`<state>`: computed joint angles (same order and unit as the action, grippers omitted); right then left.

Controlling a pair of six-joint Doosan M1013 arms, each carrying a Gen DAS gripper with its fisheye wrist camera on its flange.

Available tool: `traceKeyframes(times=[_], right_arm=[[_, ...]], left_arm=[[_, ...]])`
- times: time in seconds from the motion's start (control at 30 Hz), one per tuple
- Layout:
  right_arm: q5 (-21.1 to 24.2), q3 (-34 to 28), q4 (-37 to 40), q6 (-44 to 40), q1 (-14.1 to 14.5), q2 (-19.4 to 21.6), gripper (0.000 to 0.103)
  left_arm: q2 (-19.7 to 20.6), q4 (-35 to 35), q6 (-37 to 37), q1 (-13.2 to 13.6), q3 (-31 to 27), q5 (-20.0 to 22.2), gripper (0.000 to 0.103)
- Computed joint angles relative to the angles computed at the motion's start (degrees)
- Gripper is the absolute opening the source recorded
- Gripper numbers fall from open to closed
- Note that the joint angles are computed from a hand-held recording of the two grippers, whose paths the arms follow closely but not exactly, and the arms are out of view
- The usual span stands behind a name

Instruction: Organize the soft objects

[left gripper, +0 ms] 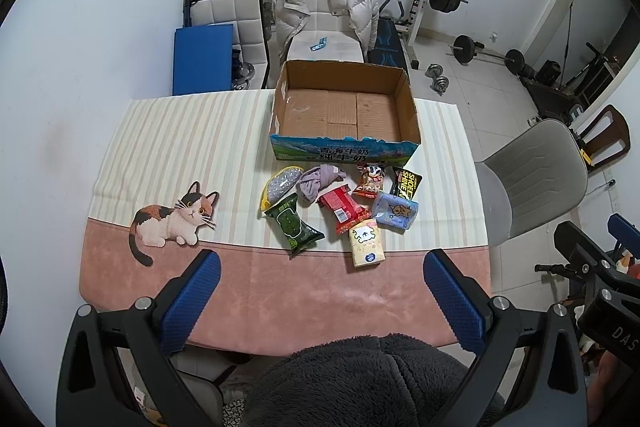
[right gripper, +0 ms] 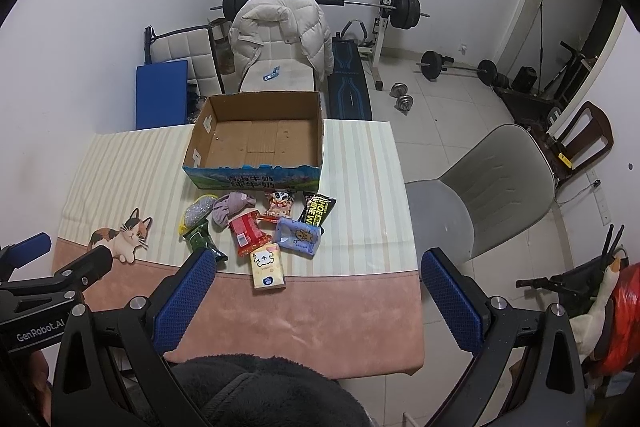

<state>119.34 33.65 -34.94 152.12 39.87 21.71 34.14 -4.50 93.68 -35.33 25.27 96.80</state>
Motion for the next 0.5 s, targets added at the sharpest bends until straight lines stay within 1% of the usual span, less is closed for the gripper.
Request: traceKeyframes(times=[0.23, 0.33, 0.37, 0.5], right_arm=[[-0.2, 0.4, -0.1, -0.3, -0.1, -0.3, 0.103], [-0.5, 0.9, -0.2, -0.2, -0.2, -0.6, 0.103], [-1.0, 2.0, 0.0, 0.3, -0.2, -1.1, 0.103], [-1.1, 2.1, 0.1, 0.3, -0.3, -1.2, 0.103]], left_arm=[[0.7, -0.3, -0.8, -0.3, -1.1, 0.5, 0.103], [0.4, -0.3, -0.5, -0.3, -0.4, -0.1, 0.103], [0.5, -0.3, -0.6, -0.3, -0.3, -0.3, 0.103], [0.5, -0.4, -0.5, -0.2, -0.1, -0.6, 0.103]])
